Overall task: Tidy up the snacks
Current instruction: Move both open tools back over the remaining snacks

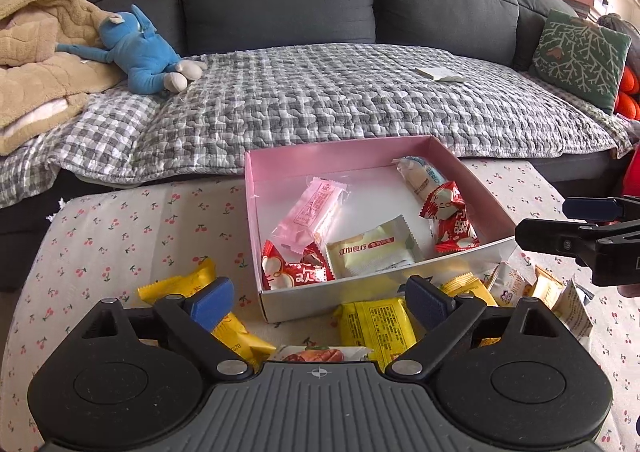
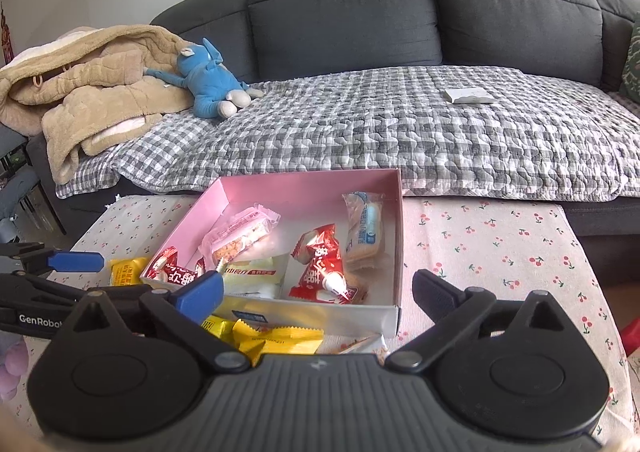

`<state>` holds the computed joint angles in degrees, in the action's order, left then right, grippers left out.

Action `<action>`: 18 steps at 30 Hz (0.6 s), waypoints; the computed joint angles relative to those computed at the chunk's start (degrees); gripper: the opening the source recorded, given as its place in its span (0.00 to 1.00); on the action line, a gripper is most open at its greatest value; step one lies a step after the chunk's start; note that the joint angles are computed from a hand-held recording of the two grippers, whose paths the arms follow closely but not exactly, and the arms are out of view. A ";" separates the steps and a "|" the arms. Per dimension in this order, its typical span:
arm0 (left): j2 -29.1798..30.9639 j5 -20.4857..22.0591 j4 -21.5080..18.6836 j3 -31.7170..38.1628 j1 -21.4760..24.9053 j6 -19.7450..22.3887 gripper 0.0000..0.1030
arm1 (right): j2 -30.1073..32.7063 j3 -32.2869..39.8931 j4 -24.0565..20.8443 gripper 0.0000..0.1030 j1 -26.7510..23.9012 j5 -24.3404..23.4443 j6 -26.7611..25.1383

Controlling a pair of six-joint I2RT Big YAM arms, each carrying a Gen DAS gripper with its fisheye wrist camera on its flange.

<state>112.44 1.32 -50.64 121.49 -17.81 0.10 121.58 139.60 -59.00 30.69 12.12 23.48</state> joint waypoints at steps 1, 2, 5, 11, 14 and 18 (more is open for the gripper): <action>-0.93 0.17 0.84 -1.51 0.10 0.08 0.93 | 0.28 0.73 -0.83 0.99 0.20 0.18 0.04; -1.77 0.29 1.60 -2.89 0.16 0.35 0.93 | 0.71 1.74 -1.84 1.00 0.45 0.53 0.01; -3.89 0.62 3.52 -6.35 0.35 1.49 0.94 | 3.13 6.93 -6.40 1.00 1.16 1.59 -0.58; -7.63 2.12 8.14 -12.98 0.68 2.70 0.97 | 3.45 8.35 -8.91 1.00 2.22 1.28 -1.24; -8.92 2.91 9.84 -15.65 0.89 3.17 0.97 | 0.86 3.46 -5.90 1.00 2.60 1.20 -1.80; -10.22 4.33 11.51 -18.36 1.37 3.71 0.97 | -3.50 -4.94 0.10 1.00 2.87 0.92 -3.73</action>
